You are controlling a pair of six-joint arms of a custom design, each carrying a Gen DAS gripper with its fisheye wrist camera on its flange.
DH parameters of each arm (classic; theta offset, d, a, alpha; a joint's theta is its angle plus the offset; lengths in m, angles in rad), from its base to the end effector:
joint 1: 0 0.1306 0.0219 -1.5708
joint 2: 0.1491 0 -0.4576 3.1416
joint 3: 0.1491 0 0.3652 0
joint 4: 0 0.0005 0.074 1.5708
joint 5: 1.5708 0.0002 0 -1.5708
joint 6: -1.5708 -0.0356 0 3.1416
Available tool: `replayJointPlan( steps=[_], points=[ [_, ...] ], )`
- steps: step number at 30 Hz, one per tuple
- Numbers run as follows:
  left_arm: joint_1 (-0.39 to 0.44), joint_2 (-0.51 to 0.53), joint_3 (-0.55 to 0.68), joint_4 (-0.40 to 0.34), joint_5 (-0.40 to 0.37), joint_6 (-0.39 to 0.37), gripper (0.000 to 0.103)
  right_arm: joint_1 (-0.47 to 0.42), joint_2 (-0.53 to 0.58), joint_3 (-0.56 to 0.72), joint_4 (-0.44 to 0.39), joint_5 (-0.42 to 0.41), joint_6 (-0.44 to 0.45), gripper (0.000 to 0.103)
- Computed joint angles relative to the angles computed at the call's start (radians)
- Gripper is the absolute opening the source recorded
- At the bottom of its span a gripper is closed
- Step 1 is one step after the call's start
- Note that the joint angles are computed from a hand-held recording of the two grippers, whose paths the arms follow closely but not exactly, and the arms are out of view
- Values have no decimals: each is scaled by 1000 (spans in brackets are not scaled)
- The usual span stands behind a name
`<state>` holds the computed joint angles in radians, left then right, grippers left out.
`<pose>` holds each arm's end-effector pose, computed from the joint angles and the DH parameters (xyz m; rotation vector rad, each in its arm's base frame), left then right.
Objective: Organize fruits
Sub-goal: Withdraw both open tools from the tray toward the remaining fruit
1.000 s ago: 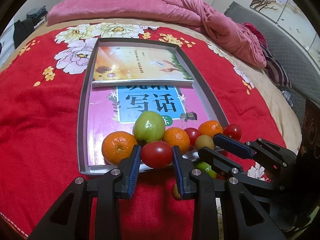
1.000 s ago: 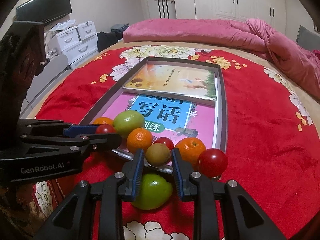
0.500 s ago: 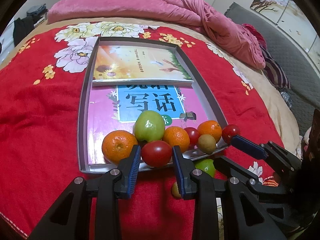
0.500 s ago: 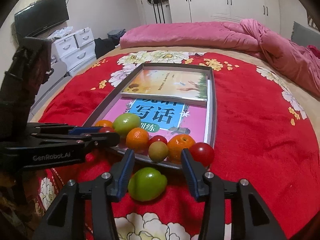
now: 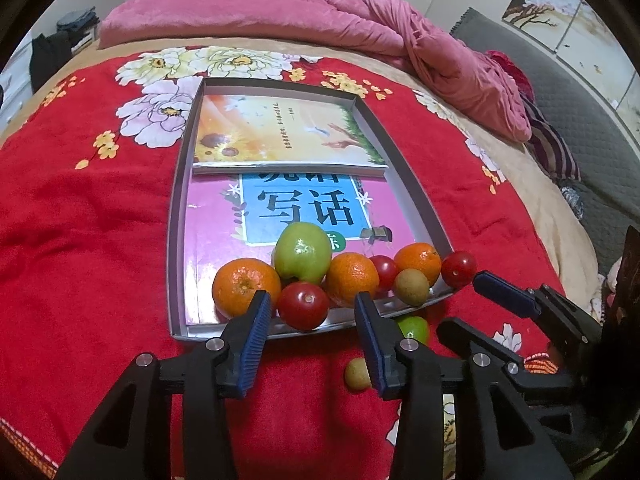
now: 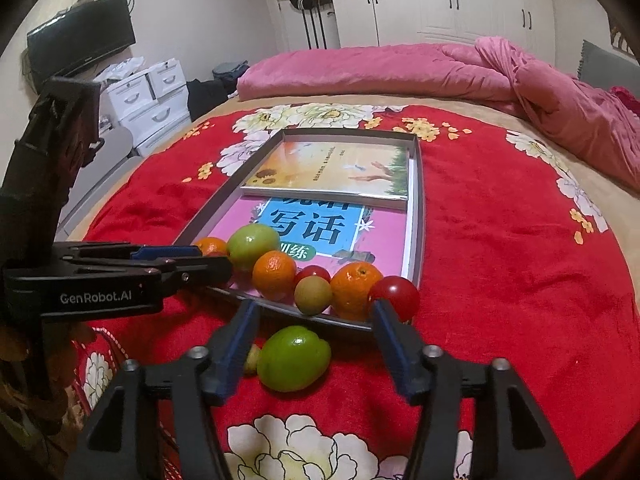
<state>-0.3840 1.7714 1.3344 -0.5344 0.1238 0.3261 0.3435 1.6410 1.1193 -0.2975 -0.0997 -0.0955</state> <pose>0.5276 -0.2185 0.3156 0.1245 2.5862 -0.4285 0.4817 0.1755 0.3152 -0.3450 2.3849 0.3243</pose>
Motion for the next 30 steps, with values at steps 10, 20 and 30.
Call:
replayJointPlan(
  steps=[10,20,30],
  points=[
    [8,-49,-29,52,18,32,68,-8,-20,-9,18,10,-20,64],
    [5,-86,-44,40,-7,-2,77,-28,-48,-21,33,7,-62,78],
    [-10,-107,-63,15,-11,-53,78,-28,-64,-29,5,-11,-64,82]
  ],
)
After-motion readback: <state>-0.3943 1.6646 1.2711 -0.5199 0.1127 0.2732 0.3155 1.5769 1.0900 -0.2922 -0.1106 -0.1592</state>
